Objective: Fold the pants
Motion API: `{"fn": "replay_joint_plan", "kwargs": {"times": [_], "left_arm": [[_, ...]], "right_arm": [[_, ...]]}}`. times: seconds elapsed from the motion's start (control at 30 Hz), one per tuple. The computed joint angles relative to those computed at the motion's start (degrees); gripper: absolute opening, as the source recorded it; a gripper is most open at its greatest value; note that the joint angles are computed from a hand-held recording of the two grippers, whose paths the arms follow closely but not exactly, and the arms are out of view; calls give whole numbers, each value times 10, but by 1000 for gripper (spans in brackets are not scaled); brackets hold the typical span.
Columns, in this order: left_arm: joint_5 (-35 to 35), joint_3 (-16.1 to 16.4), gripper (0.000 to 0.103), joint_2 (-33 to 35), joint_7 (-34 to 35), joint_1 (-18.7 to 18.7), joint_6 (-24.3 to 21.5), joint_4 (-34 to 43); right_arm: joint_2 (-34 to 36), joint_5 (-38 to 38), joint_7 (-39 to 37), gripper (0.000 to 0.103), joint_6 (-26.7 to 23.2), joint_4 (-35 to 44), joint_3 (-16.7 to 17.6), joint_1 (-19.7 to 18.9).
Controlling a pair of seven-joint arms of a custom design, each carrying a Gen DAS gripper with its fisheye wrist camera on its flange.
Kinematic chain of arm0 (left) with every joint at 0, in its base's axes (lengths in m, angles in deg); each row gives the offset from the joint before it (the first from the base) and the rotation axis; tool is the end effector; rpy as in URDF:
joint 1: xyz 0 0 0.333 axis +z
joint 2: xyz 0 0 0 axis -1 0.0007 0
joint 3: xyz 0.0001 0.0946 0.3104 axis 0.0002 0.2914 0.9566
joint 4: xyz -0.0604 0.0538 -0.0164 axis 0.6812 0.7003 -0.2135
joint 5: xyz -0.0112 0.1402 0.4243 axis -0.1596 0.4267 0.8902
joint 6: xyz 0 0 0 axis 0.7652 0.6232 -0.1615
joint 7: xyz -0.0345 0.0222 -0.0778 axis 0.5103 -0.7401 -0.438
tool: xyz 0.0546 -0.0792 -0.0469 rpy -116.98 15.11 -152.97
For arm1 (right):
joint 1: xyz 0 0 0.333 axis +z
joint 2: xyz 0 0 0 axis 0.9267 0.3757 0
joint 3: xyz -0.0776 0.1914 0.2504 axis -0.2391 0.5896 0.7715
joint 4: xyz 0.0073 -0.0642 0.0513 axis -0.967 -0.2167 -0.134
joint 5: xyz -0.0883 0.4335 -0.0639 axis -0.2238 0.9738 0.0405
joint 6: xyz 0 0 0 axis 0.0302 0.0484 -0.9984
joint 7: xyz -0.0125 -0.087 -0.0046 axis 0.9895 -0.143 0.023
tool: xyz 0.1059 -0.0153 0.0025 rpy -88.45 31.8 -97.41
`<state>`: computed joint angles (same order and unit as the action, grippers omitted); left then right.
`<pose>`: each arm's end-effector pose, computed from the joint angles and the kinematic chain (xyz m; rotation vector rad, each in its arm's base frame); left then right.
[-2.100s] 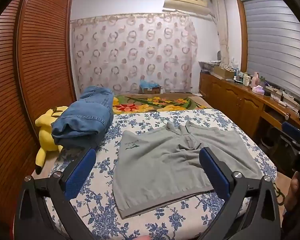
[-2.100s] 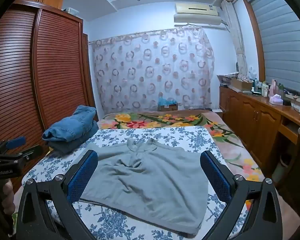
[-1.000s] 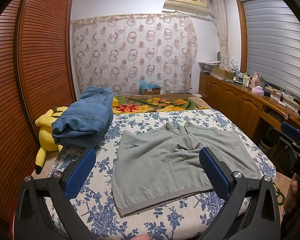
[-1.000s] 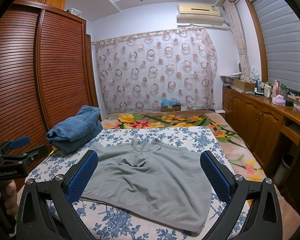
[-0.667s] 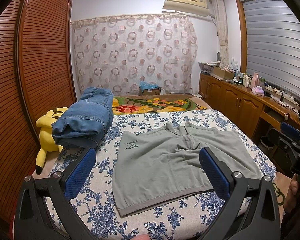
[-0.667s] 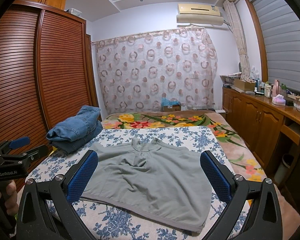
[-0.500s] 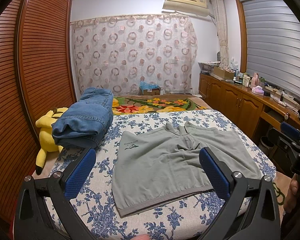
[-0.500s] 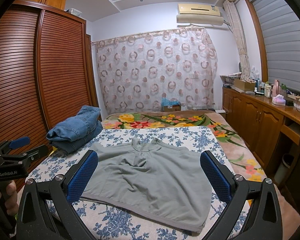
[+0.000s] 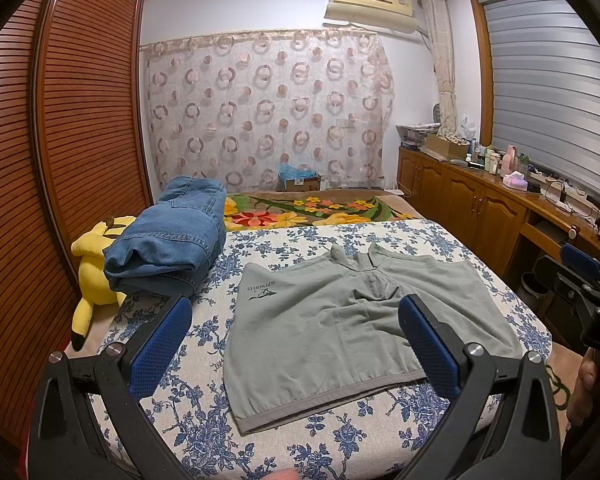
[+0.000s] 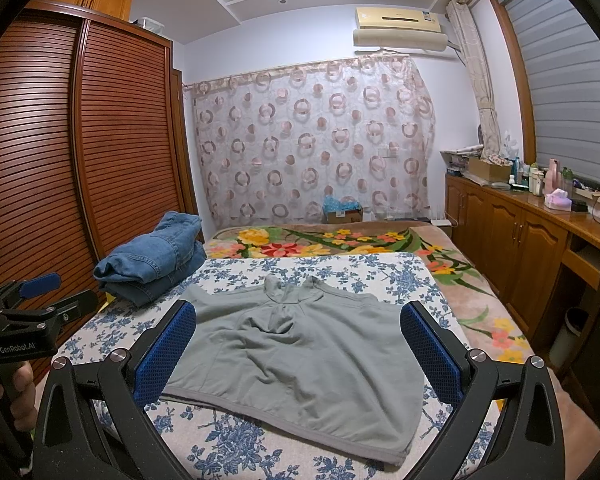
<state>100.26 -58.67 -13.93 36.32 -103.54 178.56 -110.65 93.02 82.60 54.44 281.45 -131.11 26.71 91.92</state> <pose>0.5563 -0.2602 0.3780 -1.7215 1.2198 -0.7659 0.6645 0.4468 0.2777 -1.5991 0.8743 -0.6233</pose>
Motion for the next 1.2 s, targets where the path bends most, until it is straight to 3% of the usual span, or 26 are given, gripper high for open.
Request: {"fn": "replay_joint_plan", "kwargs": {"times": [0.97, 1.2], "left_arm": [[2, 0, 103, 1, 0, 0, 0, 0], [-13, 4, 103, 11, 31, 5, 18, 15]], "right_arm": [[0, 0, 1, 102, 1, -1, 0, 0], [2, 0, 1, 102, -14, 4, 1, 0]]}}
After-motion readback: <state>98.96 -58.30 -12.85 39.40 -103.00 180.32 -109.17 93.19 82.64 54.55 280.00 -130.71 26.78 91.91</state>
